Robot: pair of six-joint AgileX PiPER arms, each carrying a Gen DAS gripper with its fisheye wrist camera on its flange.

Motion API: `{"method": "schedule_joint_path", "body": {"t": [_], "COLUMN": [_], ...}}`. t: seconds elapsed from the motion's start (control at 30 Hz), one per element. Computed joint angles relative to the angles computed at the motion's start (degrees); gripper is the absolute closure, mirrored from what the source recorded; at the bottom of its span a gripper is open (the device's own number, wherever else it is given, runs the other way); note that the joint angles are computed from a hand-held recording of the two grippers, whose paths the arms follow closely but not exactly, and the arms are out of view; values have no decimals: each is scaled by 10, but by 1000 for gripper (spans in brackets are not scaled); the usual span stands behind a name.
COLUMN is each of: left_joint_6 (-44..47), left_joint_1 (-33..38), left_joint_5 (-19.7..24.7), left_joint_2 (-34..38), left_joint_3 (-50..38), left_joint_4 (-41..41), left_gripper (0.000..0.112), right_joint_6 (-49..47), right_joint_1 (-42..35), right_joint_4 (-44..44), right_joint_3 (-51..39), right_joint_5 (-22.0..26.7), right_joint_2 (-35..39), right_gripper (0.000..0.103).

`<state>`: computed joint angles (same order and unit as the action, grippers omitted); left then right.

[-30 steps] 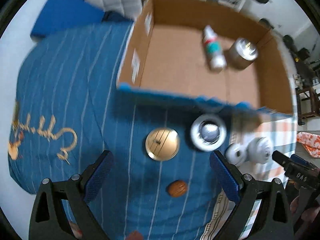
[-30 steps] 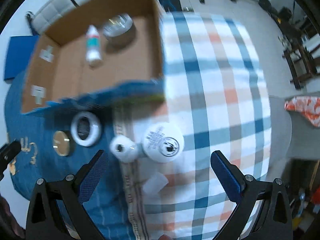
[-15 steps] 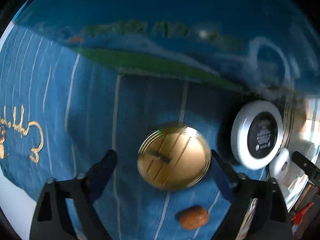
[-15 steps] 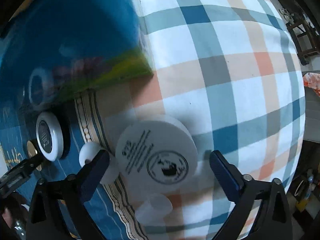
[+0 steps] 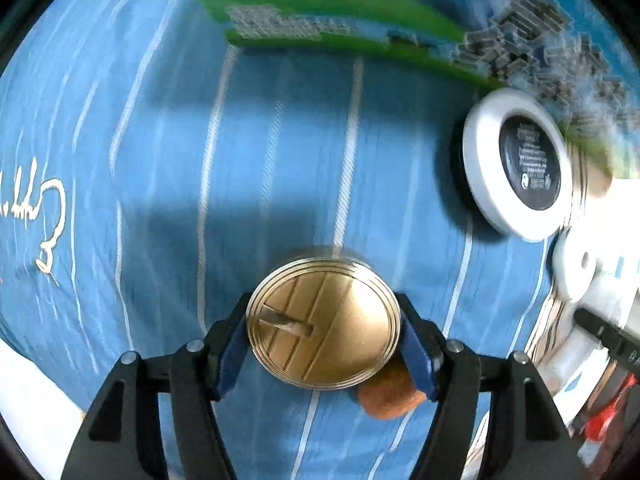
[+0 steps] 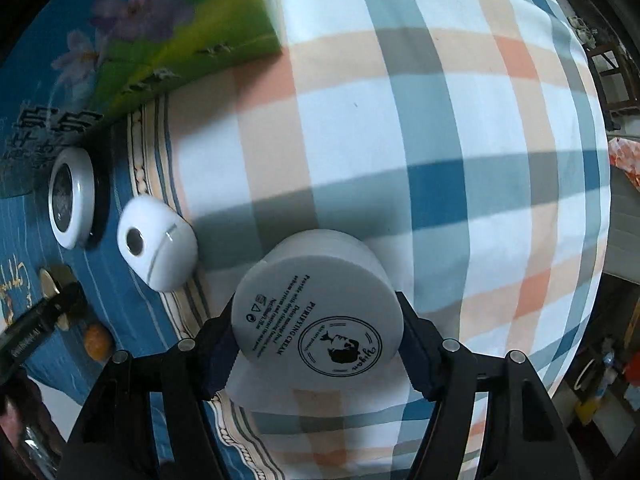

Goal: Organize rigid objects
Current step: 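Grasp the gold round tin with left tool while right tool grasps the white cream jar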

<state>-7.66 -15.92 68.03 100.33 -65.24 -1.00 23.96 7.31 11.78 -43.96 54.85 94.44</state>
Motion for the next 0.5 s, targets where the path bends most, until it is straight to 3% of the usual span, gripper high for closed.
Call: {"method": "schedule_joint_path", "body": {"t": [0.27, 0.43, 0.5], "left_joint_6": [8, 14, 7], "left_joint_1": [10, 15, 5], "left_joint_5": [3, -10, 4], "left_joint_2": [10, 1, 0], "left_joint_3": [-13, 5, -10], "left_joint_4": [-1, -2, -3], "left_gripper": [46, 48, 49], "right_joint_6": [50, 112, 113], "right_joint_1": [29, 80, 83], "right_joint_4": [-23, -31, -28], "right_joint_3": [7, -29, -30], "right_joint_5": [-12, -16, -17], "right_joint_2": [7, 43, 44], "right_gripper": [25, 33, 33]}}
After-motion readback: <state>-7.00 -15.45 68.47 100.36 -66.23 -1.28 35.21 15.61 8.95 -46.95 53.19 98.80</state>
